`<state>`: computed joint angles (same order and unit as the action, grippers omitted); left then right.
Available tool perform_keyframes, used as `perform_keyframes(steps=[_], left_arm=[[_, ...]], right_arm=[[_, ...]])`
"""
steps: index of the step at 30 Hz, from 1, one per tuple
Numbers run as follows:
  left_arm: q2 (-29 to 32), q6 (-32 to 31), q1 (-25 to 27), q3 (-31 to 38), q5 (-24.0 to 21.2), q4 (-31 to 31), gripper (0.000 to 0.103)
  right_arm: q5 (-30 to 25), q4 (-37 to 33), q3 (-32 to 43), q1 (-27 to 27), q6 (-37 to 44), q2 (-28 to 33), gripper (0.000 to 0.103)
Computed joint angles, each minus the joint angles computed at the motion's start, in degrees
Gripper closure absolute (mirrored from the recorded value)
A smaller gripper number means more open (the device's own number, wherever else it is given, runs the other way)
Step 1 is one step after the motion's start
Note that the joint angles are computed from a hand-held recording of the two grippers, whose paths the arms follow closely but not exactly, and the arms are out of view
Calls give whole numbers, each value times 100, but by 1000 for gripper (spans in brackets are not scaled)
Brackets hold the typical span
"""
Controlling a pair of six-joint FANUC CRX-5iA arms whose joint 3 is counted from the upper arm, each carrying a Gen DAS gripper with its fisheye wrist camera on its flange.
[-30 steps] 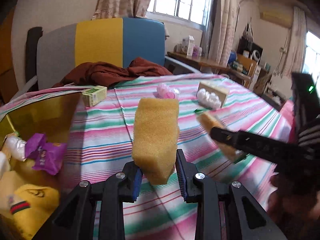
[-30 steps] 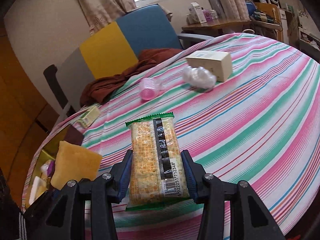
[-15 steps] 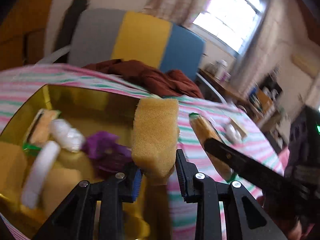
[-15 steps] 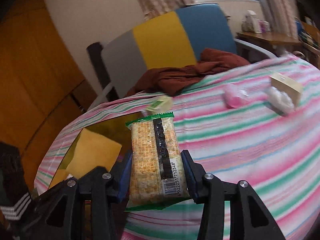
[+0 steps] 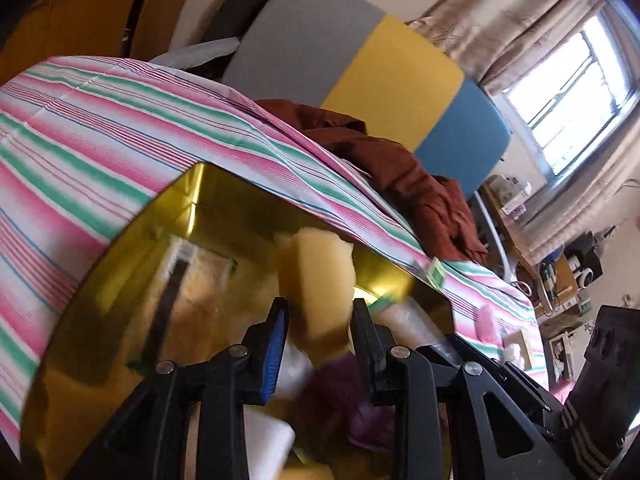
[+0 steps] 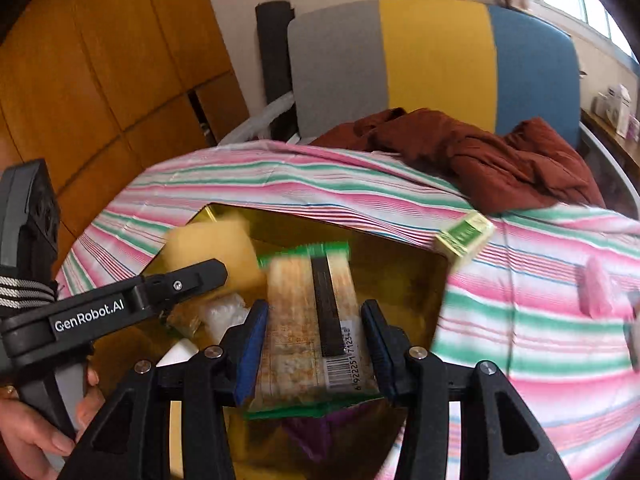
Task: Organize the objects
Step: 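Carry the sponge and cracker bar over the gold tray and open both tools, then move both tools back toward the pink roller, plastic bundle and box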
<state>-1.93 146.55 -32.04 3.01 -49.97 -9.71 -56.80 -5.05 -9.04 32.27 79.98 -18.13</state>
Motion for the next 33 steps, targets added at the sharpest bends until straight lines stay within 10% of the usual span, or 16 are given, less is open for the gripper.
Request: perform_keyframes(steps=[5, 11, 22, 33], left_arm=[[110, -193, 212, 8, -144, 279, 49], [-68, 1315, -255, 220, -588, -914, 0], [286, 1890, -1275, 934, -1322, -1787, 0], [1065, 521, -2160, 1975, -1343, -1917, 0]], right_arm=[[-116, 144, 336, 46, -252, 479, 52], [147, 110, 74, -47, -465, 110, 52], [94, 174, -672, -535, -984, -834, 52], [-231, -245, -1014, -1727, -765, -1262, 52]])
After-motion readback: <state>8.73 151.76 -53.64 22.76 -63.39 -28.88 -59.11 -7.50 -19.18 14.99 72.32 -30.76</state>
